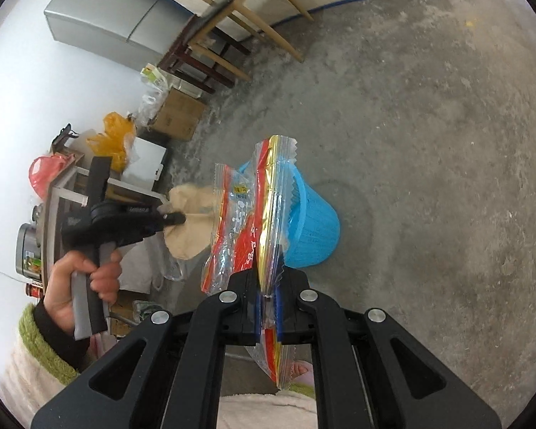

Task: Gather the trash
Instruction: 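Open the left tool over the wastebasket while the right tool releases the bags into it, then bring both tools back over the table toward the clear plastic tray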

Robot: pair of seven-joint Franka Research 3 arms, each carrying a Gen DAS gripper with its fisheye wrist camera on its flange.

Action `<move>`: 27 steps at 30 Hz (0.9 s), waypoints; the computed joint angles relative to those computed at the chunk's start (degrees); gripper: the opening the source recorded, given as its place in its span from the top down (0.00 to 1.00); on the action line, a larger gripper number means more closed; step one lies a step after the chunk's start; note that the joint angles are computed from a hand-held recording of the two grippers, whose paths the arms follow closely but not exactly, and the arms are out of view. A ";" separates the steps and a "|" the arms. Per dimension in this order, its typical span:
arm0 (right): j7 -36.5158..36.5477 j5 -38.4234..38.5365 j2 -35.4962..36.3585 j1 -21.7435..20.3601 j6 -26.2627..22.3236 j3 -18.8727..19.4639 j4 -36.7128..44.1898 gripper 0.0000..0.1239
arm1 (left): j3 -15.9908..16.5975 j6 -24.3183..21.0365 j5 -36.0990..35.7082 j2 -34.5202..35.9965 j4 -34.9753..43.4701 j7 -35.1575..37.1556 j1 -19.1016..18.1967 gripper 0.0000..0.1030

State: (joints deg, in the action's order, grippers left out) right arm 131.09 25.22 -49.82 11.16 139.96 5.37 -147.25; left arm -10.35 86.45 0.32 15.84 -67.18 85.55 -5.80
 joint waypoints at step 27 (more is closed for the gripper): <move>-5.13 -14.81 38.36 3.83 -5.43 0.93 24.47 0.56 | 12.26 -3.06 -12.28 -27.27 2.24 17.73 15.72 0.27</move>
State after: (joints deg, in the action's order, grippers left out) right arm 125.96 10.41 -11.46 14.99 134.54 6.30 -122.78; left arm 1.91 83.39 -11.96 -11.43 -64.94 103.28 9.93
